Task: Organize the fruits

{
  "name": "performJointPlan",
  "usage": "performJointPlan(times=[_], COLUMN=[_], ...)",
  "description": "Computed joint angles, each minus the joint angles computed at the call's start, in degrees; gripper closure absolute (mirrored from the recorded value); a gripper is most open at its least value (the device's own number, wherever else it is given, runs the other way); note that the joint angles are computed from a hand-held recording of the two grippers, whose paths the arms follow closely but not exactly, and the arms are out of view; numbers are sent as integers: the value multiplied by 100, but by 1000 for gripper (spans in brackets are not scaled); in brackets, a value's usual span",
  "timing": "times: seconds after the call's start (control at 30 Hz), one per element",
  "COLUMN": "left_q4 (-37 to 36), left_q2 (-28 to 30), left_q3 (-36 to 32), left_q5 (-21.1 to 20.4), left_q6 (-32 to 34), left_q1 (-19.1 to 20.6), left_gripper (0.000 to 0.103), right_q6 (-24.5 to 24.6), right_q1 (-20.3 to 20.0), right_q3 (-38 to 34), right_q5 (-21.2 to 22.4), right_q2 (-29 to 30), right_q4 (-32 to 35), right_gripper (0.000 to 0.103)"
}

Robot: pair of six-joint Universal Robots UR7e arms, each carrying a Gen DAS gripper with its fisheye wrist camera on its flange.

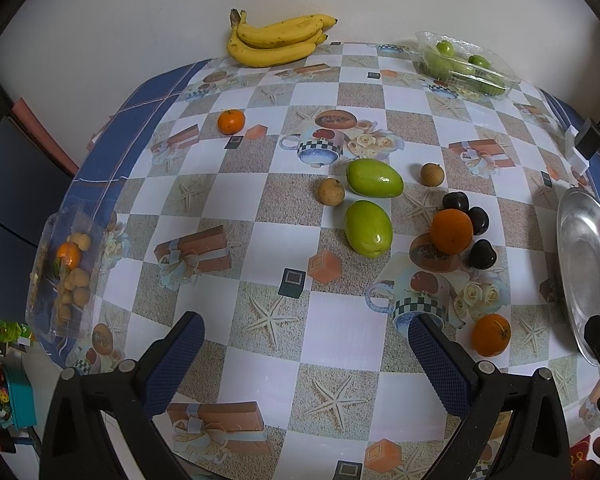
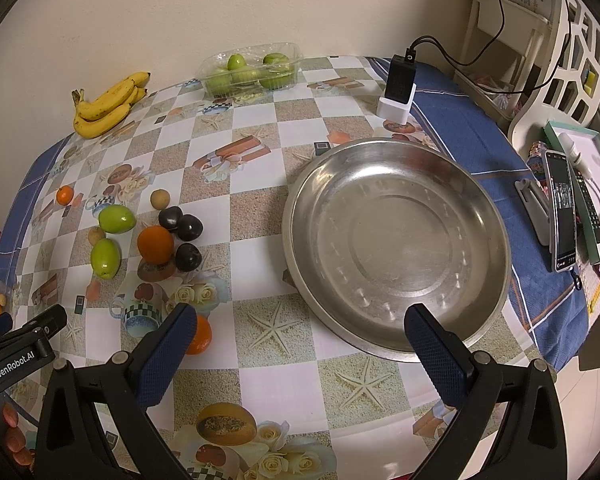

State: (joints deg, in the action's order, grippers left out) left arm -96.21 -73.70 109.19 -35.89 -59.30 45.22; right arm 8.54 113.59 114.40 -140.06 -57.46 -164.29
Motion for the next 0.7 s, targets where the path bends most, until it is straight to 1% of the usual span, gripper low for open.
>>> performJointPlan(times=[0.3,0.37,0.47,0.6,0.7], left_q4=[-29,57,189,64,-97], left_q2=[-4,10,21,-23,-8], left_q3=[-3,-32,-59,-20,-42], left_q5=[-20,-56,-75,-73,-74], left_q6=[20,-88,-304,-276,-130], left_q1=[11,38,84,128,192], left_gripper=[0,0,0,0,0], right_q6=[-24,-61,-186,-385,-408], right_q1=[-6,-8,-2,10,-15], right_q3=[-5,-14,-89,-244,-418], right_q5=[46,81,228,551,830], right_q2=[-2,-4,53,184,317], right_q4=[35,41,196,502,743], right_gripper=[0,0,0,0,0])
